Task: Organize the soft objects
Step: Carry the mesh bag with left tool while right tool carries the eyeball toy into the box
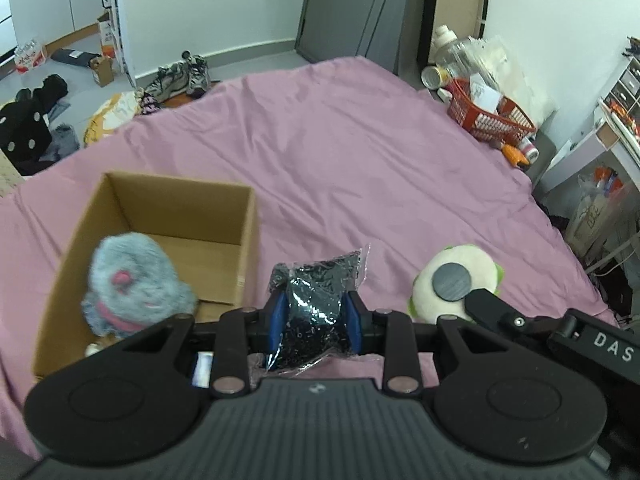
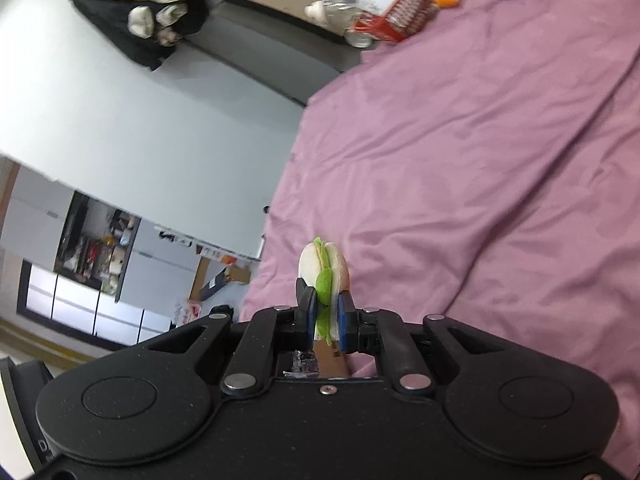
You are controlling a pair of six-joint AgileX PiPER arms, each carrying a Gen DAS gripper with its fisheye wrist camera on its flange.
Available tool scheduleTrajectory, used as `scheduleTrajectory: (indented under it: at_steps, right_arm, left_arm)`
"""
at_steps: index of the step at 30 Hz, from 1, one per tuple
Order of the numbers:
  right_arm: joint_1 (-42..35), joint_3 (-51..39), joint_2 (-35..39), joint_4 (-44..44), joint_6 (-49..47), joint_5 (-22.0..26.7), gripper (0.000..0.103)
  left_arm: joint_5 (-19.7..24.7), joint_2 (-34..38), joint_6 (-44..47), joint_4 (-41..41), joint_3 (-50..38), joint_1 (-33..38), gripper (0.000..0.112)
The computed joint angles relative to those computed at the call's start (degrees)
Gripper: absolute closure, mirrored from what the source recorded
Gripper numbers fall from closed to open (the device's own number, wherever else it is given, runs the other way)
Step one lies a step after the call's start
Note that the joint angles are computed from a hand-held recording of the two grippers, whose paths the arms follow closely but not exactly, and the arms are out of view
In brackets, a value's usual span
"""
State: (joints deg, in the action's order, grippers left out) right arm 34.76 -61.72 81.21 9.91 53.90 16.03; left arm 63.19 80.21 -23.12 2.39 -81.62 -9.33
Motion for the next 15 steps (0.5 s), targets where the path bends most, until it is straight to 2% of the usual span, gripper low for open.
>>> scheduleTrajectory:
  at_steps: [6, 15]
  right_arm:
    - [4.8, -4.4, 0.2, -10.1, 6.1, 2.7, 0.092]
    - [11.7, -10.4, 3.5, -17.5, 9.5, 7.1, 0.092]
  left_arm:
    - [1.9, -2.7, 4.5, -2.2, -0.8, 6.2, 0.081]
    - [4.5, -6.0, 12.4, -7.7, -0.2, 16.7, 0.081]
